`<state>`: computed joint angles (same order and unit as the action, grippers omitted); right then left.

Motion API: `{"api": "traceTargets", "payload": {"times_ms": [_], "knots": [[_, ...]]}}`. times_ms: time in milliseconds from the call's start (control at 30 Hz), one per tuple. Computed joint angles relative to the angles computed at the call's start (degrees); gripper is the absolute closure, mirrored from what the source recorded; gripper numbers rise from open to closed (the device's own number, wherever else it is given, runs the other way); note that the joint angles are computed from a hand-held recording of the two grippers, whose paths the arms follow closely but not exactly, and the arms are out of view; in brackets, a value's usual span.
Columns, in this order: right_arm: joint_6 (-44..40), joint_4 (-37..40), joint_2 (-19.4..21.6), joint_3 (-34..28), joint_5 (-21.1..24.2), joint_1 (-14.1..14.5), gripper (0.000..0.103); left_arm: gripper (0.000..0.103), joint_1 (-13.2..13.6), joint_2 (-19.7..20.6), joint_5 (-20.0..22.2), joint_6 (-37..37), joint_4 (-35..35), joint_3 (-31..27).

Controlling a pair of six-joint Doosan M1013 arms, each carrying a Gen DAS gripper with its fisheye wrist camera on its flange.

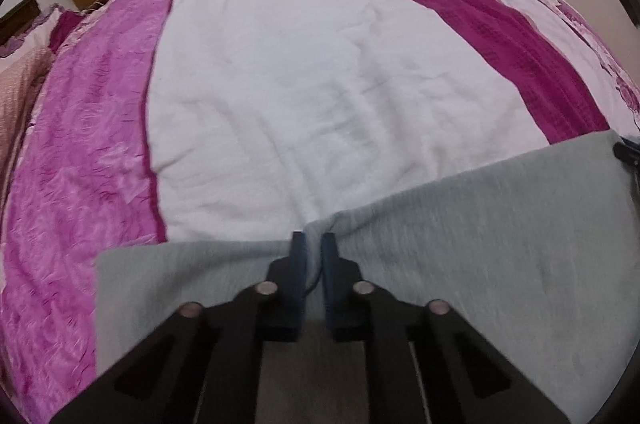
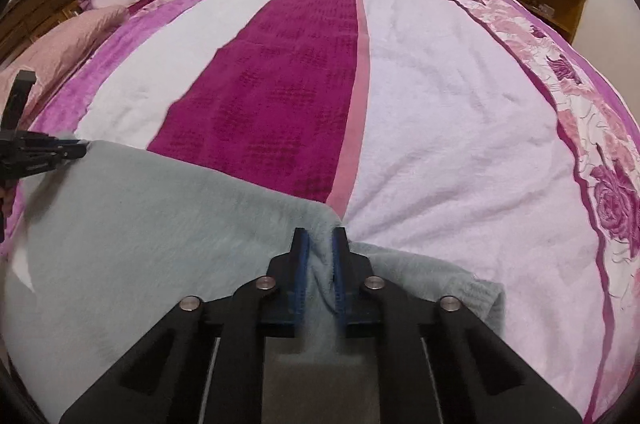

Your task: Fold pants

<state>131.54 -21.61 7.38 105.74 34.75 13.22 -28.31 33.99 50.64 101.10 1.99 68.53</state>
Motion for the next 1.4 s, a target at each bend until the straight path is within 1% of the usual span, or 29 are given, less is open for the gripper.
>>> {"api": "traceTargets", "payload": {"times_ms": [67,200,267,367,433,733,867,1000,1133,1333,1400], "knots": [[0.1,-0.5,-1.1,0.1,-0.1,0.5,0.103,0.098,0.0,-1.8,-0.8,0.4,-1.2,1.6],[0.0,-0.9,-3.2,0.4,0.2,1.7,0.103,0.098,0.5,-5.6,-2.9,2.5,-4.1,4.9],[0.7,-1.8,-4.2,0.6,0.6,2.6,0.103,0.098,0.7,-7.7,-4.6,2.2,-4.8,7.0],[2.4,-4.1,-5.8,1.1,1.1,4.3,0.103,0.098,0.5,-11.2,-8.7,0.7,-3.7,10.6],[3.5,-5.3,-6.9,1.5,1.6,5.3,0.103,0.098,0.4,-12.8,-10.4,0.4,-3.7,12.4],[8.8,-10.9,-11.1,2.7,5.4,10.5,0.103,0.098,0.6,-20.8,-15.5,-0.1,-6.3,20.5],[11.9,-13.0,-12.5,3.4,7.6,12.9,0.103,0.098,0.4,-24.5,-18.1,-3.5,-4.9,24.6],[15.4,-13.4,-14.2,5.1,8.6,14.8,0.103,0.098,-0.1,-28.1,-20.6,-3.7,-4.5,29.2],[18.2,-13.6,-15.3,6.3,10.2,16.8,0.103,0.098,0.1,-31.2,-22.2,-2.6,-6.9,33.4],[20.2,-12.9,-16.2,8.5,11.6,20.2,0.103,0.098,-0.4,-35.9,-25.8,-5.3,-6.6,40.3],[20.6,-12.2,-16.3,9.5,11.2,20.6,0.103,0.098,-1.2,-36.6,-26.6,-8.4,-3.7,42.1]]}}
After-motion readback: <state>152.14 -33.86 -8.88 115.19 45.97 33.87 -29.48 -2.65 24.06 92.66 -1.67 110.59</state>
